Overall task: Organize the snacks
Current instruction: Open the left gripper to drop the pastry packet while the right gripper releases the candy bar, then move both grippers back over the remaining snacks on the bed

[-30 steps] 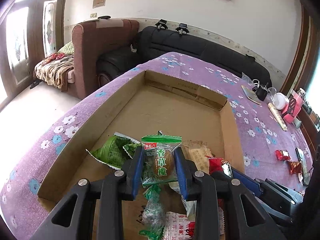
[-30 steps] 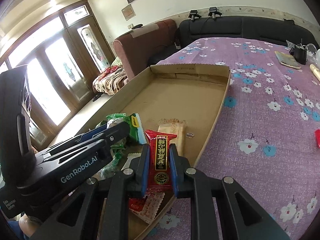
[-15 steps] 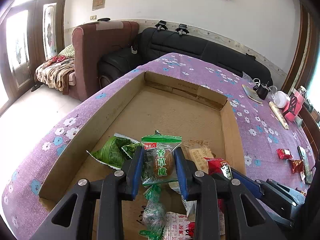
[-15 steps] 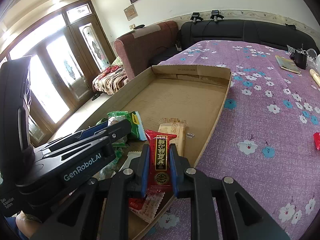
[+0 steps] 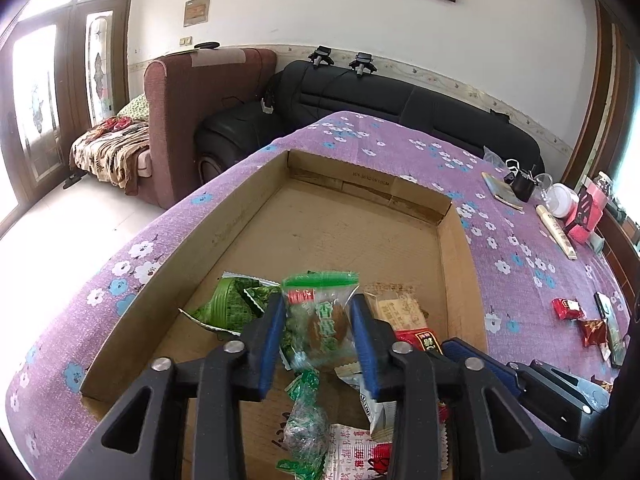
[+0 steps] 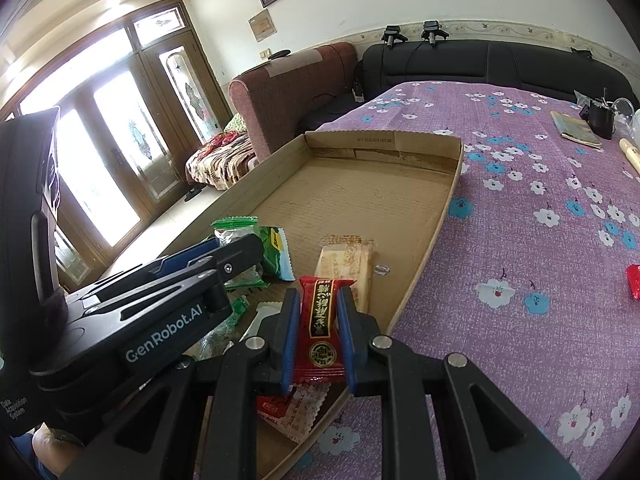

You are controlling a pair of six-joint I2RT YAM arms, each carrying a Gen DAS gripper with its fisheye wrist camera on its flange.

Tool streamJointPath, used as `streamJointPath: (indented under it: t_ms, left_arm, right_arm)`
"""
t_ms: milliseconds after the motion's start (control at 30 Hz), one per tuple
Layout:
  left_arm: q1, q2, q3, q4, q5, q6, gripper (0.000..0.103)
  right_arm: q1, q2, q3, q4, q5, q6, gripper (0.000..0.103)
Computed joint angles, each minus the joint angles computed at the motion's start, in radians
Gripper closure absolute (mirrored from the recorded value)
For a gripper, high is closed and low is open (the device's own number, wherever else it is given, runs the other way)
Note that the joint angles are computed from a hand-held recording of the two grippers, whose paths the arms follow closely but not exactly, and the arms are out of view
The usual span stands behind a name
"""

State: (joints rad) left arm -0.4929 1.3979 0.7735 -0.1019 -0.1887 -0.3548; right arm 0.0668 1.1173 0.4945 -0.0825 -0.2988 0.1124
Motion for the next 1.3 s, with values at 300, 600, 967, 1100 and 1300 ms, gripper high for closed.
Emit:
streamJointPath:
  t_ms: [300,600,967,1100,1300]
  left_arm:
    - [0.008,-0.033,-0.028,0.04,-0.009,-0.013,0.046]
    - [0.012,-0.062,-0.051,0.068,-0.015,-0.017,0.041]
    - [-0.011,-0.071,-0.06,0.084,-0.031,0.002,0.041]
    - [-0.047,-0.075,-0.067,0.102,-0.063,0.027,0.041]
    - [-0.122,-0.105,-0.097,0.163,-0.131,0.094,0.041]
  right_arm:
    - [0.005,-0.059,-0.004,-0.022,0.017,0.009,0.08]
    - [-0.069,-0.178,0.036,-0.165,-0.007,-0.009,0.069]
    - [-0.631,-0.235,0.117,-0.413,-0.309,-0.281,0.065]
    - [-0.916,-0.143,0.148,-0.372,-0.399,-0.403,0.061]
    - [-1.104,0.091,0.193,-0.152,-0.27,-0.415,0.059]
